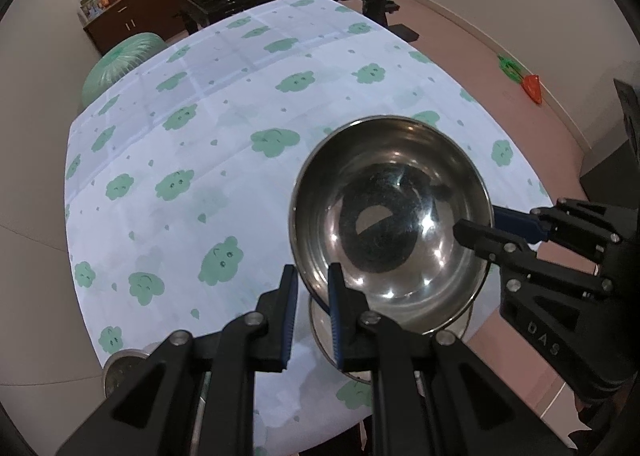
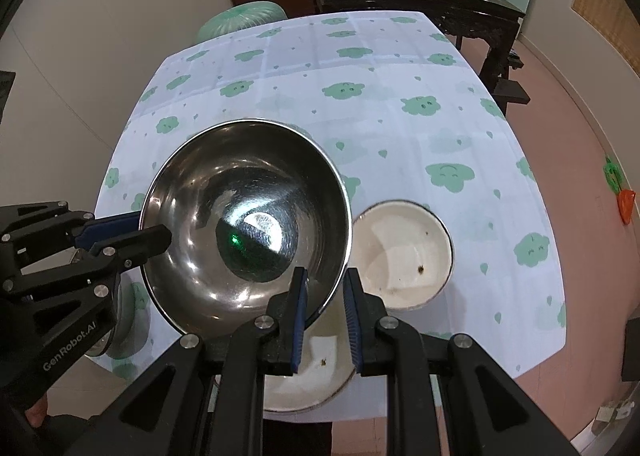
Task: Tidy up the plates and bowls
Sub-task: 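Lift the small steel bowl with both tools toward the large steel bowl, then lower the small steel bowl into the large steel bowl with both tools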
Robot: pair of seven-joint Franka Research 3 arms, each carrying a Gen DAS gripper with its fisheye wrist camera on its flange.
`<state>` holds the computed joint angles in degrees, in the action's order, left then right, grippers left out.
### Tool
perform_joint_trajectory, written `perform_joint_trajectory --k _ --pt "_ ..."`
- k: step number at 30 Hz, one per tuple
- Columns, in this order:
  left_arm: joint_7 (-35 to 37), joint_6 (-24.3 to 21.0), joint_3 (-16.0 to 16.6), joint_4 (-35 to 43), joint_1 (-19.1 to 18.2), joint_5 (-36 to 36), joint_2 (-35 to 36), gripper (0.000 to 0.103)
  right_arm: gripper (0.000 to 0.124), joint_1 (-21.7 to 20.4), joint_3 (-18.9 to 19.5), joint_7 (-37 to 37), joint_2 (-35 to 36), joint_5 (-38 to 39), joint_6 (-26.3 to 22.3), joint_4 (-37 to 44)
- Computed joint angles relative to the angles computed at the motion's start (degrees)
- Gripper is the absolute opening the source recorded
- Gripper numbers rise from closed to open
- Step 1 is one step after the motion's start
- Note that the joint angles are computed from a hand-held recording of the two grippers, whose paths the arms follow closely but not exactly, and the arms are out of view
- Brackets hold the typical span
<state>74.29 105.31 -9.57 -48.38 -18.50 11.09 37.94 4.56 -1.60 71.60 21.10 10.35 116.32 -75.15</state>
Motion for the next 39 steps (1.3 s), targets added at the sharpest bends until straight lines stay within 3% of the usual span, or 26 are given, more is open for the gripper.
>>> perform_joint_trajectory --k 19,39 --pt "0.7 2.8 -1.7 -11.0 0.3 -0.8 -5.7 0.012 0.020 -0.2 -0.6 0.7 -6.7 -1.1 1.1 -10.6" --pt "1.0 0.9 -2.2 -13.3 0.6 -2.0 -5.3 0.012 0.020 -0.1 -0.6 0.5 -6.1 -2.5 -1.6 -12.3"
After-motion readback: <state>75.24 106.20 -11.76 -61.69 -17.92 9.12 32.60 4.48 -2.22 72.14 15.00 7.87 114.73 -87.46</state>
